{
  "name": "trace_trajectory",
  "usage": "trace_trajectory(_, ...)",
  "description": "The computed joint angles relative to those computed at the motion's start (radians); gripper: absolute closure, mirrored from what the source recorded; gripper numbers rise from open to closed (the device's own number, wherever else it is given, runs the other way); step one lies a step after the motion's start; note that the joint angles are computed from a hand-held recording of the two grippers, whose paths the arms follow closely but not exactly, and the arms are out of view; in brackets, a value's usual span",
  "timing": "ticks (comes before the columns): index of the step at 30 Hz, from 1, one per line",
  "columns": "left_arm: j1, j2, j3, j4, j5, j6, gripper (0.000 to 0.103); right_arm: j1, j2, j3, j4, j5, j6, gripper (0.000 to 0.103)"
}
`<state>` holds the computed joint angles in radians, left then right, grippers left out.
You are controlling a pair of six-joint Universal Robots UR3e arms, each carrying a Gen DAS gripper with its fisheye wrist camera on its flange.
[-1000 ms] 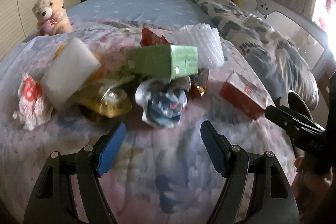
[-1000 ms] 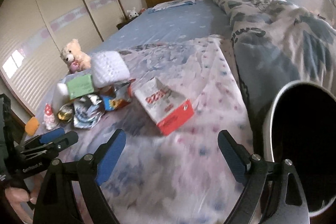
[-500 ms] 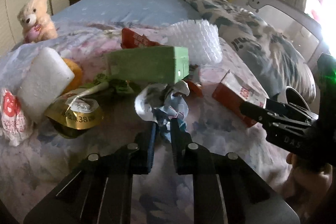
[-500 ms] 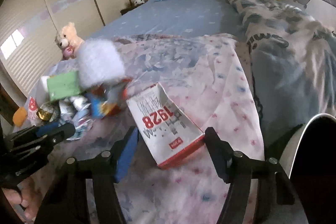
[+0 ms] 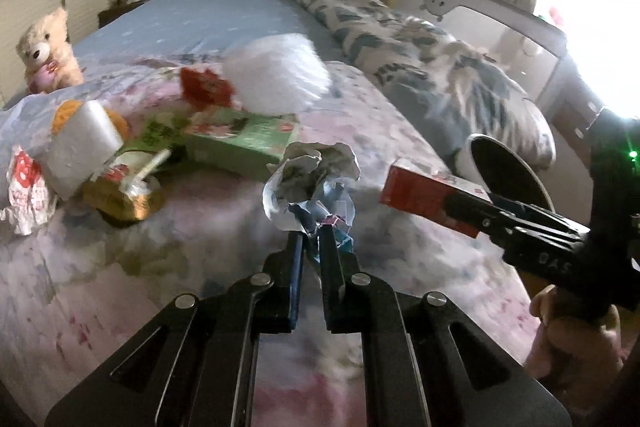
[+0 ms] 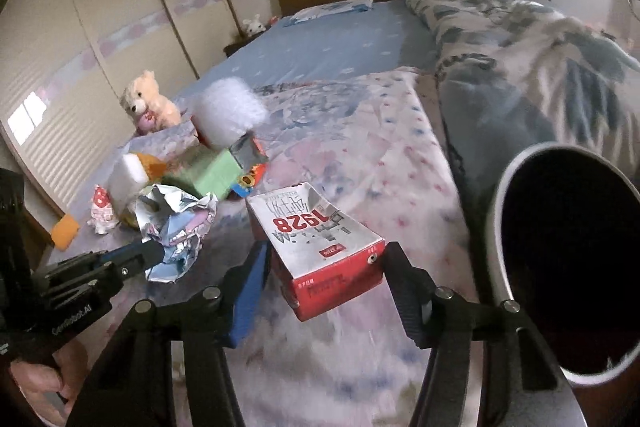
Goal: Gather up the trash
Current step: 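Grasp the red-and-white milk carton with right tool while left tool grasps crumpled foil, then carry the carton with right tool while left tool carries the foil to the bin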
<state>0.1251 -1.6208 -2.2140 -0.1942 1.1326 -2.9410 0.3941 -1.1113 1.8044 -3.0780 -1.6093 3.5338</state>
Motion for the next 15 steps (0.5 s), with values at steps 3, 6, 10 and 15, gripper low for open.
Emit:
trace_trajectory(3,-0.014,0.035,-0.024,-0.007,-0.009,0.007,0.096,0.006,-0.048,0.078,-0.033,-0.013,0.024,0.046)
trace_trajectory(6,-0.021,0.055,-0.039,-0.007,-0.007,0.012,0.096,0.016,-0.084,0.142,-0.058,-0.026,0.039,0.046)
trace_trajectory(10,-0.019,0.072,-0.05,-0.014,-0.004,0.012,0.096,0.023,-0.093,0.173,-0.047,0.001,0.038,0.044)
trace_trajectory(15,-0.001,0.097,-0.069,-0.029,-0.005,0.019,0.096,0.044,-0.05,0.116,-0.001,-0.01,0.016,0.037)
